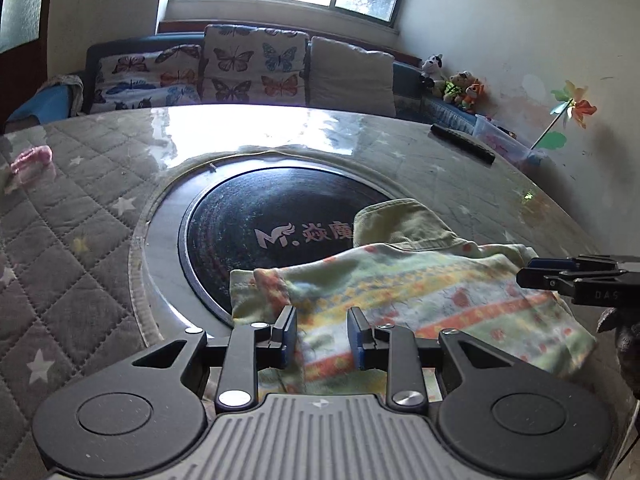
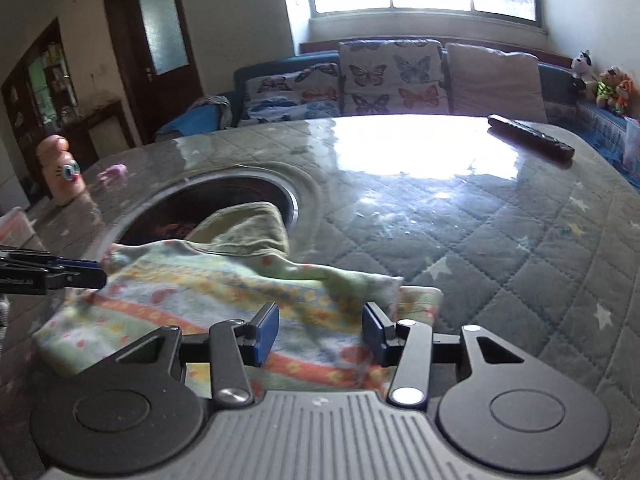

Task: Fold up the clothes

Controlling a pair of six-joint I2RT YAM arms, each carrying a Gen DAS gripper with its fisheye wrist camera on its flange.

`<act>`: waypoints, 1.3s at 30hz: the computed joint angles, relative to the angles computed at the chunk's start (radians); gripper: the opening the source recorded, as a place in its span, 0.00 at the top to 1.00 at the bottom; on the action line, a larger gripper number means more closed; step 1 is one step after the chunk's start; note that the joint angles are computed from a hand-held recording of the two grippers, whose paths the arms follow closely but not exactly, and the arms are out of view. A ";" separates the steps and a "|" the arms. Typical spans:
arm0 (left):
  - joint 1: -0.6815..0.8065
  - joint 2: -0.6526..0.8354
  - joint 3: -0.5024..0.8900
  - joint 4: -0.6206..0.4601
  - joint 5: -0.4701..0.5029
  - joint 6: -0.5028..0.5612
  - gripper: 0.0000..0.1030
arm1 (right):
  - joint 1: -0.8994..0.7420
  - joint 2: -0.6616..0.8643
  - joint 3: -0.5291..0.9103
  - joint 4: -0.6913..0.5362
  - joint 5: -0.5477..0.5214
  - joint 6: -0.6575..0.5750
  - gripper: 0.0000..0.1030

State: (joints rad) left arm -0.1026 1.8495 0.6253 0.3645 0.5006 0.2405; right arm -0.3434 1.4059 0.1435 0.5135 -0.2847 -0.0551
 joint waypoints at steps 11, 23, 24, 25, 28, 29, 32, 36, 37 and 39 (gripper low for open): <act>0.028 -0.046 -0.018 0.012 -0.013 -0.014 0.46 | 0.096 -0.216 -0.042 -0.120 0.036 -0.004 0.41; 0.078 -0.157 -0.101 0.044 -0.023 -0.025 0.00 | 0.647 -0.305 -0.027 -0.197 0.290 0.013 0.36; 0.082 -0.159 -0.100 0.036 -0.027 -0.031 0.00 | 0.692 -0.283 -0.018 -0.188 0.311 0.018 0.36; 0.086 -0.160 -0.097 0.027 -0.031 -0.037 0.00 | 0.734 -0.260 -0.008 -0.179 0.330 0.021 0.36; 0.103 -0.160 -0.094 0.006 -0.035 -0.050 0.00 | 0.846 -0.173 0.028 -0.143 0.377 0.024 0.37; 0.107 -0.159 -0.094 0.003 -0.039 -0.056 0.00 | 0.879 -0.144 0.042 -0.133 0.392 0.020 0.37; 0.124 -0.154 -0.088 -0.010 -0.033 -0.072 0.00 | 0.974 -0.049 0.090 -0.108 0.441 -0.002 0.39; 0.148 -0.146 -0.078 -0.030 -0.018 -0.091 0.00 | 1.064 0.062 0.159 -0.094 0.483 -0.036 0.44; 0.154 -0.143 -0.075 -0.037 -0.010 -0.093 0.00 | 1.080 0.089 0.174 -0.088 0.494 -0.043 0.46; 0.164 -0.134 -0.066 -0.054 0.007 -0.099 0.00 | 1.106 0.140 0.202 -0.076 0.512 -0.057 0.52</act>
